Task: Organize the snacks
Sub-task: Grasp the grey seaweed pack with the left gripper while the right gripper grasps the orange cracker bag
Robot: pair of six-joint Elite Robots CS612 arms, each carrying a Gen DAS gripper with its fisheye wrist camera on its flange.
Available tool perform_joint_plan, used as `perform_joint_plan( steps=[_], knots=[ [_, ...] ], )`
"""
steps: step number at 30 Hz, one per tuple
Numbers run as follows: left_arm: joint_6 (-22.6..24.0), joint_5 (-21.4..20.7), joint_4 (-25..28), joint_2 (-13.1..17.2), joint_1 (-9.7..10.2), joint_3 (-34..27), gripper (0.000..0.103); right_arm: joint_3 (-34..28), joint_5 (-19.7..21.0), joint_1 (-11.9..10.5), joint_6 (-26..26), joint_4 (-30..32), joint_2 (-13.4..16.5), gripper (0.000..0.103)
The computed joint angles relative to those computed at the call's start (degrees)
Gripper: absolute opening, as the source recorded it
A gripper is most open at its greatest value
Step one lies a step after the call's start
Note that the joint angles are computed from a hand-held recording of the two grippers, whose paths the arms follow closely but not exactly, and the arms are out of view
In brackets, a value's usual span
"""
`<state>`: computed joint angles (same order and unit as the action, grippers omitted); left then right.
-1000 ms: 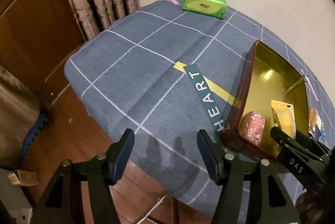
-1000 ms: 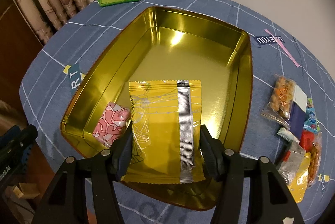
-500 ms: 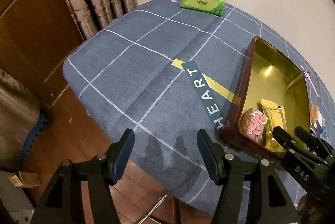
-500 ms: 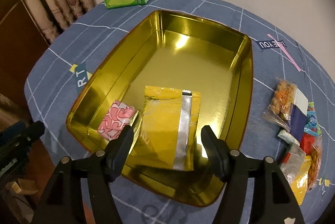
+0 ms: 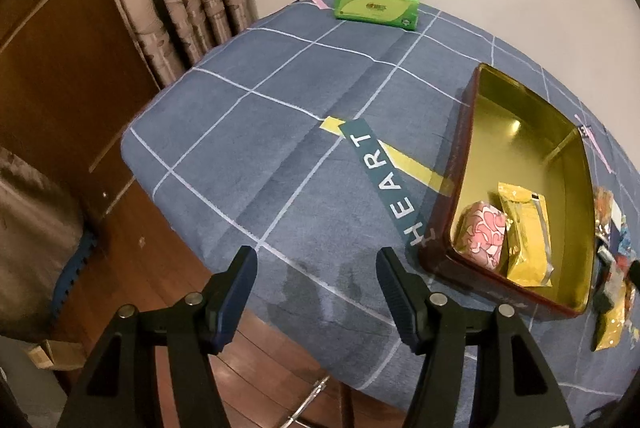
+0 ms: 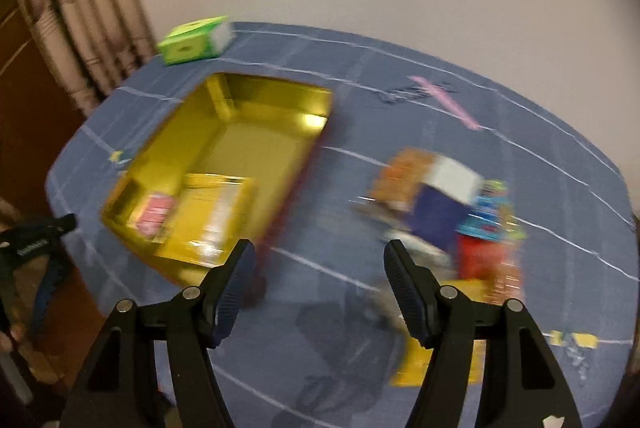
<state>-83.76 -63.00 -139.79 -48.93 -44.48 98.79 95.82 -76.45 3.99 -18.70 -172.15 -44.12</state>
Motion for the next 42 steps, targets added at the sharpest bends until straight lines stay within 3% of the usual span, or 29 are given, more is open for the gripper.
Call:
perform_joint_plan(
  steps=[8, 18, 21, 25, 30, 34, 42],
  knots=[
    [5.07, 4.21, 3.01, 1.12, -1.09, -2.59, 0.063, 0.00, -4.33, -4.53, 1.37, 0.52, 1.41, 0.064],
    [16.95, 12.24, 3.99, 3.34, -3.89, -7.28, 0.063, -1.65, -0.97, -6.85, -0.64, 2.49, 3.56, 0.059],
    [21.91, 12.57, 1.43, 4.39, -4.51, -9.09, 0.063, -2.37, 0.46, -7.14, -0.85, 2.96, 4.21, 0.057],
    [30.27, 10.68, -4.34, 6.71, -4.88, -12.47, 0.063, -3.15, 2.37, -7.58, -1.12, 3.60, 4.82, 0.054],
    [39.41, 3.62, -10.85, 10.91, -4.56, -18.45, 0.063, -3.53, 5.52, -8.29, -0.91, 5.46, 4.97, 0.044],
    [43.92, -0.83, -12.80, 13.69, -4.29, -22.69, 0.063, -3.54, 6.29, -8.51, -0.58, 5.68, 5.02, 0.037],
    [52.26, -8.89, -12.79, 17.55, -3.23, -29.48, 0.063, -2.05, 6.74, -9.90, 0.21, 4.79, 4.37, 0.037]
  ],
)
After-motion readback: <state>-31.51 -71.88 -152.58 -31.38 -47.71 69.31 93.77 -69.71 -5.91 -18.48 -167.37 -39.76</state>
